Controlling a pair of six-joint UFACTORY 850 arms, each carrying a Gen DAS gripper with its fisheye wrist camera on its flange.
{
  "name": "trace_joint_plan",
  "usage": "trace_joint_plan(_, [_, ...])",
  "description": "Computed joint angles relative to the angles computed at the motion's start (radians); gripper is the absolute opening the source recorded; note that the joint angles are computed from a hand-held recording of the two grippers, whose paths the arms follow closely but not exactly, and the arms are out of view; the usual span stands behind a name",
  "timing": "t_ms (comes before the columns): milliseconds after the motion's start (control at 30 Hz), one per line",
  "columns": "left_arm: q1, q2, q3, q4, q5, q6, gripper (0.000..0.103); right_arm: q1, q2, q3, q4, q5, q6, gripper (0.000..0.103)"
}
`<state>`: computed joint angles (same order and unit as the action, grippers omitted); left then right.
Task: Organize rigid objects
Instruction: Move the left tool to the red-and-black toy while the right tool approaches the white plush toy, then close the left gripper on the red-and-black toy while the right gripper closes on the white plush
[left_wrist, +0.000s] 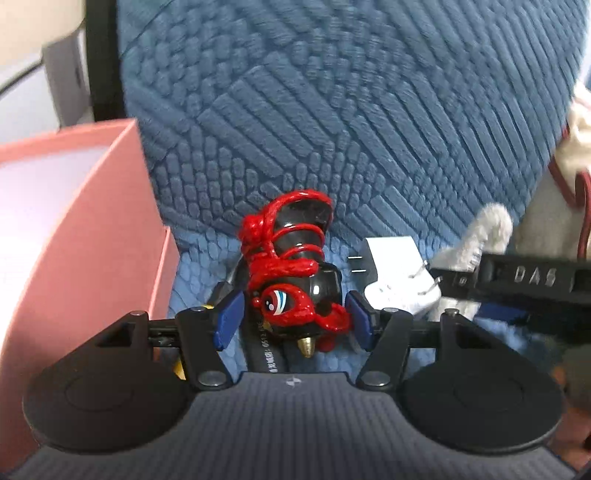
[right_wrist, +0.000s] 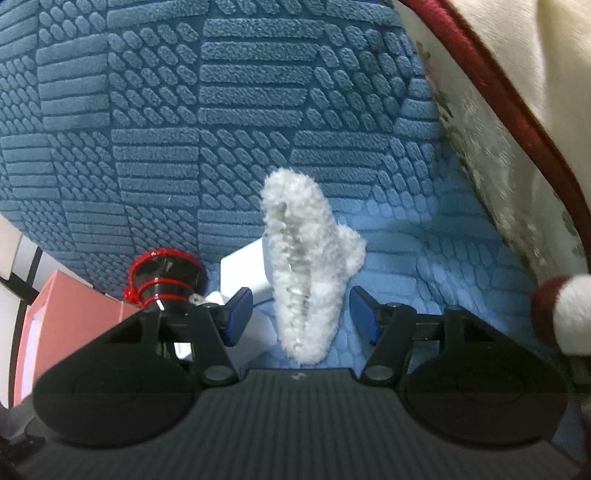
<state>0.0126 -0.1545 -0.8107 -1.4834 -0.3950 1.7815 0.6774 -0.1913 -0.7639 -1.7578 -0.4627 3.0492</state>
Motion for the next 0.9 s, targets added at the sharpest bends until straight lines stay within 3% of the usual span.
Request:
trace_joint_plan(133, [0.007, -0.013, -0.017, 0.031, -0.023, -0.06, 0.066, 0.006, -0.016, -0.036, 0.142, -0.012, -0.204, 0.047])
trace_joint_plan(233, [0.01, -0.005, -0.021, 0.052, -0.036, -0.1, 0.064, 0.009, -0.011, -0.04, 0.153, -0.035, -0.233, 0.039])
trace_joint_plan(533, [0.028, 0.064, -0.005, 0.048, -0.131, -0.12, 0.037, 0.025, 0.0, -0.064, 0.281, -0.06, -0.456, 0.031])
trace_joint_plan(600, [0.031, 0.081, 0.006, 0.049, -0.144, -0.112, 0.029, 0.029, -0.008, -0.071, 0.263, -0.057, -0.45, 0.021])
trace_joint_plan(833, [0.042, 0.096, 0.006, 0.146, -0.122, -0.179, 0.032, 0.032, -0.025, -0.083, 0.269, -0.044, -0.464, 0.019])
trace_joint_plan(867, [0.043, 0.09, 0.007, 0.142, -0.117, -0.165, 0.04, 0.03, -0.026, -0.081, 0.255, -0.039, -0.447, 0.019])
trace_joint_plan(900, [0.041, 0.074, -0.001, 0.135, -0.109, -0.151, 0.055, 0.029, -0.025, -0.079, 0.247, -0.036, -0.436, 0.02])
